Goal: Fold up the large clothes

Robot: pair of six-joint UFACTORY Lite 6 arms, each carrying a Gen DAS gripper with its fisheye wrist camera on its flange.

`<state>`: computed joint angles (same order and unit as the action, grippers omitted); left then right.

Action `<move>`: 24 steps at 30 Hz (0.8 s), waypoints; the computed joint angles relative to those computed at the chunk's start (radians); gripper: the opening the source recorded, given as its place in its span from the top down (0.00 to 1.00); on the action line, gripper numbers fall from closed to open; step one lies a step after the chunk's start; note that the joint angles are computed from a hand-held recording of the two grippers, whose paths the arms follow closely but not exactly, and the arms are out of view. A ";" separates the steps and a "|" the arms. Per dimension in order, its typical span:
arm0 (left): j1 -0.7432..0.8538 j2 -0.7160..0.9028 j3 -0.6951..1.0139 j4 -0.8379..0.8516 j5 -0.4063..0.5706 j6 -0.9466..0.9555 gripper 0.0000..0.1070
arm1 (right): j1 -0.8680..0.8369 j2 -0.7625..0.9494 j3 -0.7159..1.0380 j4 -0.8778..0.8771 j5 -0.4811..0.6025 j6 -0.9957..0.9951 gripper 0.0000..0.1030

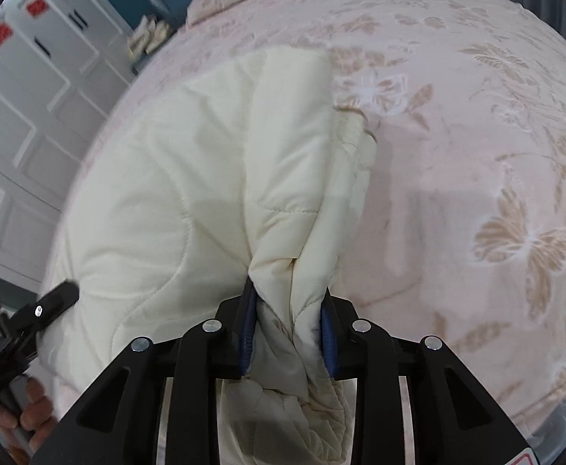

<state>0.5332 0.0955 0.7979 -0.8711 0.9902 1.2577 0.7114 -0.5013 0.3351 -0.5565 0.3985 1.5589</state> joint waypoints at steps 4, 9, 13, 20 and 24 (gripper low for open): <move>0.012 0.009 -0.056 -0.021 -0.088 0.027 0.39 | -0.020 -0.086 -0.052 0.100 -0.002 -0.083 0.56; -0.044 -0.171 -0.024 0.034 -0.123 -0.048 0.40 | -0.045 -0.349 0.036 0.247 0.311 -0.230 0.55; -0.172 -0.237 0.078 0.111 -0.198 -0.200 0.37 | -0.054 -0.225 0.220 0.173 0.363 -0.210 0.55; -0.431 -0.102 0.296 0.321 -0.355 -0.522 0.37 | -0.217 0.169 0.432 0.254 0.207 -0.332 0.55; -0.533 0.040 0.382 0.434 -0.411 -0.674 0.37 | -0.279 0.340 0.472 0.286 0.142 -0.347 0.66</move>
